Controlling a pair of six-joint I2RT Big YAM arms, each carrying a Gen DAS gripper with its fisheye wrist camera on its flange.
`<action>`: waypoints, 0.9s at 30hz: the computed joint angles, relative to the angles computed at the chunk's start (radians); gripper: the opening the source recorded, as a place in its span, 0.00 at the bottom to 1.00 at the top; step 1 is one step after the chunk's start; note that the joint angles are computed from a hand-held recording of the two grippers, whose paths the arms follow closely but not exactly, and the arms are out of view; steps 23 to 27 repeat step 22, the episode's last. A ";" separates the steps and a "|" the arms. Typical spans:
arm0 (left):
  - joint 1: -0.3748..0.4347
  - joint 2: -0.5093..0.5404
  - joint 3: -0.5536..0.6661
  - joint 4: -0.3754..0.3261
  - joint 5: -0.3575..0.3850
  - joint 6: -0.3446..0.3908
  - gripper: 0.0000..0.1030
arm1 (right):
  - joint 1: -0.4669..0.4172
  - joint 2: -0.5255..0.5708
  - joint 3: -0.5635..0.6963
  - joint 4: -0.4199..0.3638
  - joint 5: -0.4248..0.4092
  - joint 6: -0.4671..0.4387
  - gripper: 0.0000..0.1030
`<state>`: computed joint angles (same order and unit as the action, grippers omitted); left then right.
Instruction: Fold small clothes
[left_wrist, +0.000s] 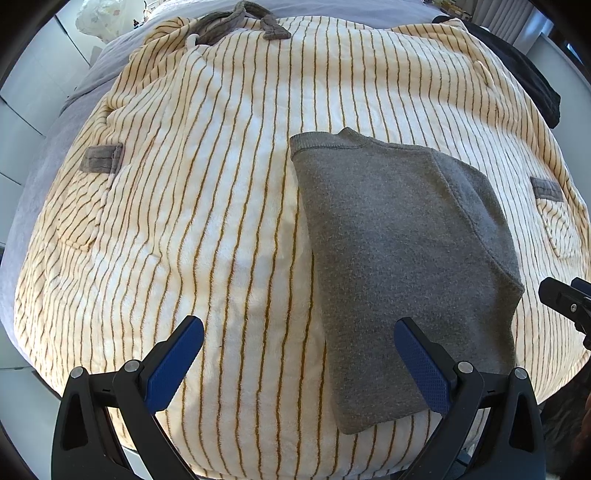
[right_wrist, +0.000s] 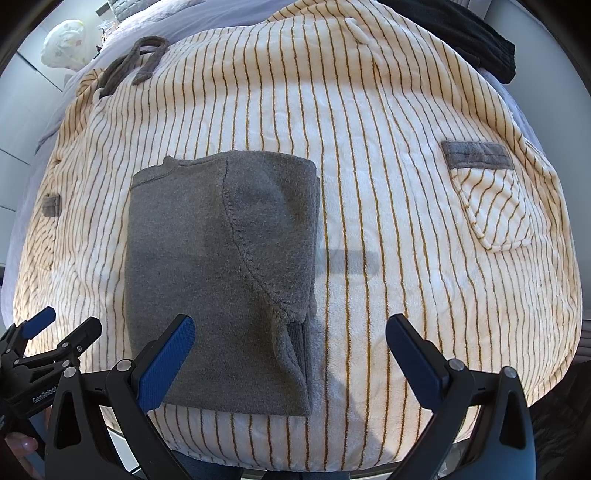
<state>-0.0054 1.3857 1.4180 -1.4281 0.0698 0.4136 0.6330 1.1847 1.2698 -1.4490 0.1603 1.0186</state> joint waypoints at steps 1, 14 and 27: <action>-0.002 -0.003 -0.002 0.002 -0.002 -0.002 1.00 | 0.000 0.001 0.001 0.000 -0.001 0.002 1.00; -0.005 -0.020 -0.019 0.045 -0.037 -0.007 1.00 | 0.006 0.007 0.001 -0.003 -0.007 0.008 1.00; -0.003 -0.018 -0.015 0.046 -0.017 0.006 1.00 | 0.002 0.013 0.000 -0.003 -0.014 0.005 1.00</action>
